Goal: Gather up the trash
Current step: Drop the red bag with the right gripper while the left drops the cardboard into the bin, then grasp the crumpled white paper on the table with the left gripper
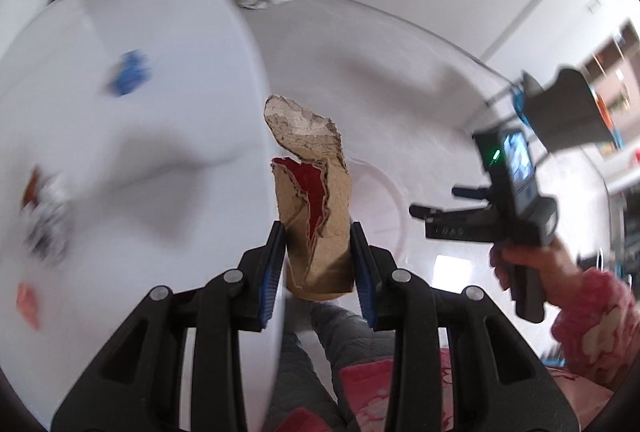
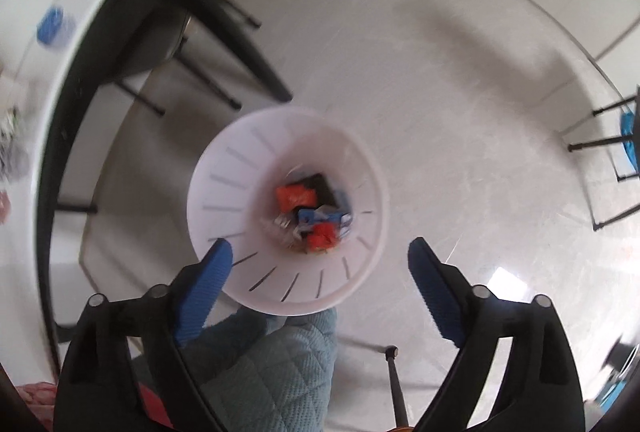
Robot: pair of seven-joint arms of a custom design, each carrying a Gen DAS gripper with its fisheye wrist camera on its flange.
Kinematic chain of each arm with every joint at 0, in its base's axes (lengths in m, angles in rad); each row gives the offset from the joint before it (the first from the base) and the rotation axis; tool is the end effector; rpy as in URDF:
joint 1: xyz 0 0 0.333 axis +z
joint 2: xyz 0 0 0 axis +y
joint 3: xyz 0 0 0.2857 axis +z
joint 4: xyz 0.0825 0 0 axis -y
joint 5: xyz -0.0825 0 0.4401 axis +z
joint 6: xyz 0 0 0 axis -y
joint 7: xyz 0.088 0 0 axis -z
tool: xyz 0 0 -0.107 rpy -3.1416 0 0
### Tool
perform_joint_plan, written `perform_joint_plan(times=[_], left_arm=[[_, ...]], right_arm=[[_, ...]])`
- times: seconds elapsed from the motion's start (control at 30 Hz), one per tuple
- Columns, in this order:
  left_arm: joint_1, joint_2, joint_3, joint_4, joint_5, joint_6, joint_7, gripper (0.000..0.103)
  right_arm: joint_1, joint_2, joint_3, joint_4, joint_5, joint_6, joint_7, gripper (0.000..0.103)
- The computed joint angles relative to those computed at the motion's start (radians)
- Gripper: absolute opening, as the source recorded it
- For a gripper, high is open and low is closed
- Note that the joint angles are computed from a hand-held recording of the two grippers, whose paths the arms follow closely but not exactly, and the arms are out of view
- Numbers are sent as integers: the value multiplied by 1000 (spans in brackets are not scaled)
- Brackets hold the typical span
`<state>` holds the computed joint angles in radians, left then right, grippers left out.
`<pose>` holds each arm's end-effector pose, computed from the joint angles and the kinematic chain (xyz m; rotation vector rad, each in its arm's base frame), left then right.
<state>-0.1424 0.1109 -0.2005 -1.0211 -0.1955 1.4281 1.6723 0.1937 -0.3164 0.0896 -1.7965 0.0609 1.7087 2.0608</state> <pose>0.5520 -0.2099 0.7965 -1.5708 2.6391 -0.5652 0.5060 0.1605 0.6672 -1.8364 2.2678 -0.0851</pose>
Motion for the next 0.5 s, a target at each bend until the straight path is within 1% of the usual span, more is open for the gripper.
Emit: perform_joint_plan(times=[0.17,0.23,0.27,0.33,0.37,0.43,0.5], left_arm=[[-54,79,-37,51,18,-37,-2,34],[-71,91,-43,50,36,-43,-8,44],[-76,94,-43,48,45,-46,-9,47],[-88,104,-45,58,63,-56,-19,62],[-89,97,-45,51,63,-49,-19,64],[-88,81,-43,38,64,-29,-19,75],[-84,54,-38,17,69,-7,-23,79]], right_arm=[[-28,-67,-22,-15,21,26,28,90],[-37,-70,-20,-9,15,29,30,91],[-41,-70,-19,-3,7,28,27,91],[-45,-65,-17,6,0,30,22,91],[-46,-67,-16,4,0,34,20,91],[-45,-60,-15,19,-2,35,8,91],[-43,-52,-13,39,-3,34,-2,91]])
